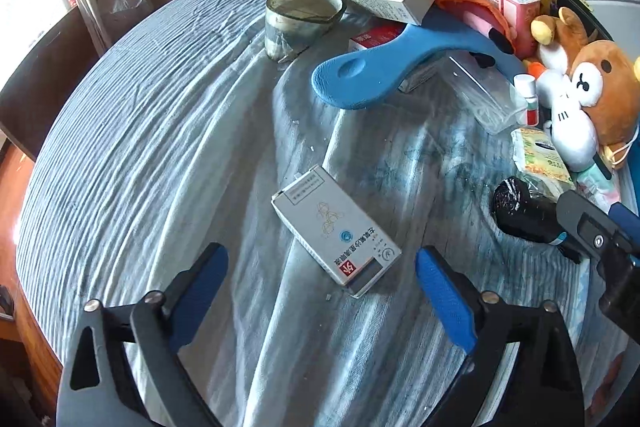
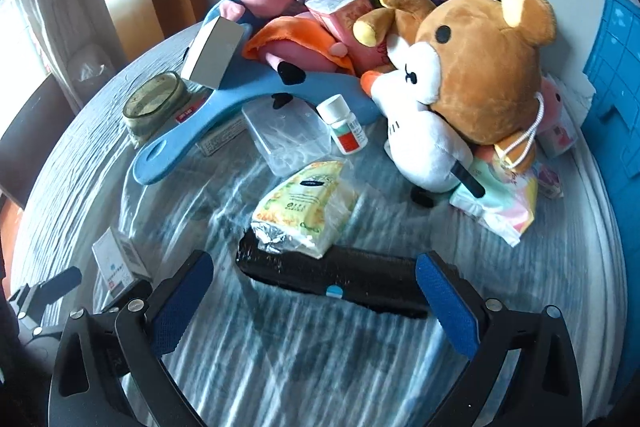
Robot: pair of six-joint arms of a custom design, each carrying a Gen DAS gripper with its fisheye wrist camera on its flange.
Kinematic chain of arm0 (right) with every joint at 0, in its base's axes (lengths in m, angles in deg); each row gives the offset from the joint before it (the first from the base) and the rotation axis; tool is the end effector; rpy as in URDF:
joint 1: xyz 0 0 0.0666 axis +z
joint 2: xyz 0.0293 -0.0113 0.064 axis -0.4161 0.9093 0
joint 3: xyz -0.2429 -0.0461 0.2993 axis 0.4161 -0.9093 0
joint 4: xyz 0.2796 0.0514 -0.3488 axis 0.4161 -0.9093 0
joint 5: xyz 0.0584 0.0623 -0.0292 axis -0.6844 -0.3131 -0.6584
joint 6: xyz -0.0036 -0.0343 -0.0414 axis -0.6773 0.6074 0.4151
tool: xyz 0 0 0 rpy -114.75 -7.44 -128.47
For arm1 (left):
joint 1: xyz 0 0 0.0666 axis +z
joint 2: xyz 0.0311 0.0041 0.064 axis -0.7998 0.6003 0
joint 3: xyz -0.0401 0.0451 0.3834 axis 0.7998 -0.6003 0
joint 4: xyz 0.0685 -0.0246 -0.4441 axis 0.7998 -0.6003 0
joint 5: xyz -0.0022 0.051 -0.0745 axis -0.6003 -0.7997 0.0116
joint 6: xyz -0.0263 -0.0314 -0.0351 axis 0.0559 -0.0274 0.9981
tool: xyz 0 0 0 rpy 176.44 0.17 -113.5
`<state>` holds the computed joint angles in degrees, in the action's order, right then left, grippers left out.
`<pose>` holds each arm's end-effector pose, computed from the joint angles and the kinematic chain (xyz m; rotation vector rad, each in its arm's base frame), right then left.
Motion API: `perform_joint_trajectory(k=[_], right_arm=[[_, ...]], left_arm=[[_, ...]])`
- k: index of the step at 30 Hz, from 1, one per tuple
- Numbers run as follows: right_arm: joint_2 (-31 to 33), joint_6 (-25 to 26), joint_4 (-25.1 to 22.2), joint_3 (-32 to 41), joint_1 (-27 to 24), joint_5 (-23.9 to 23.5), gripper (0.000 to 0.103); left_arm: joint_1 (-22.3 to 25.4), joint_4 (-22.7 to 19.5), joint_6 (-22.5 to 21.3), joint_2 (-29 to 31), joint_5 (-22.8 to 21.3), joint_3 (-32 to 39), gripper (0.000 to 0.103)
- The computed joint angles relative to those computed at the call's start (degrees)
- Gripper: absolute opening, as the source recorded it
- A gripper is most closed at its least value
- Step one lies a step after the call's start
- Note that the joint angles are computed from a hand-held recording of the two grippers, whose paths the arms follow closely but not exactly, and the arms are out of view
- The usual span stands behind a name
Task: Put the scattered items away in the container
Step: 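Grasp the white medicine box with the left gripper while the right grasps the snack packet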
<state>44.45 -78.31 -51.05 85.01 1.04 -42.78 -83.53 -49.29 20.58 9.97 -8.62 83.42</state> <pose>0.5013 0.2304 0.3331 0.0430 2.5591 0.0132 0.4996 -0.2852 0.3003 -0.1430 2.6803 -0.0564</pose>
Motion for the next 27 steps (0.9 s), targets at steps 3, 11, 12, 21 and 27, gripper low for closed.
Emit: perform_joint_trajectory(k=[3,11,12,21,27], right_arm=[[1.7,0.9,0.7,0.8,-0.7,-0.5,0.103],[5.9,1.9,2.8,2.6,-2.1,-4.7,0.08],[6.4,1.6,2.9,2.7,-2.3,-5.8,0.077],[6.8,3.6,5.4,2.6,-1.6,-6.2,0.051],[5.0,4.3,6.5,1.3,-1.7,-7.4,0.035]], left_arm=[[-0.7,0.1,1.1,1.4,-1.9,0.8,0.074],[-1.6,2.0,-1.5,4.8,-4.3,4.9,0.039],[-1.8,2.1,-1.9,5.2,-4.8,5.4,0.038],[-2.4,4.0,-4.2,5.3,-6.0,5.4,0.032],[-3.2,5.3,-5.0,3.6,-8.2,5.1,0.032]])
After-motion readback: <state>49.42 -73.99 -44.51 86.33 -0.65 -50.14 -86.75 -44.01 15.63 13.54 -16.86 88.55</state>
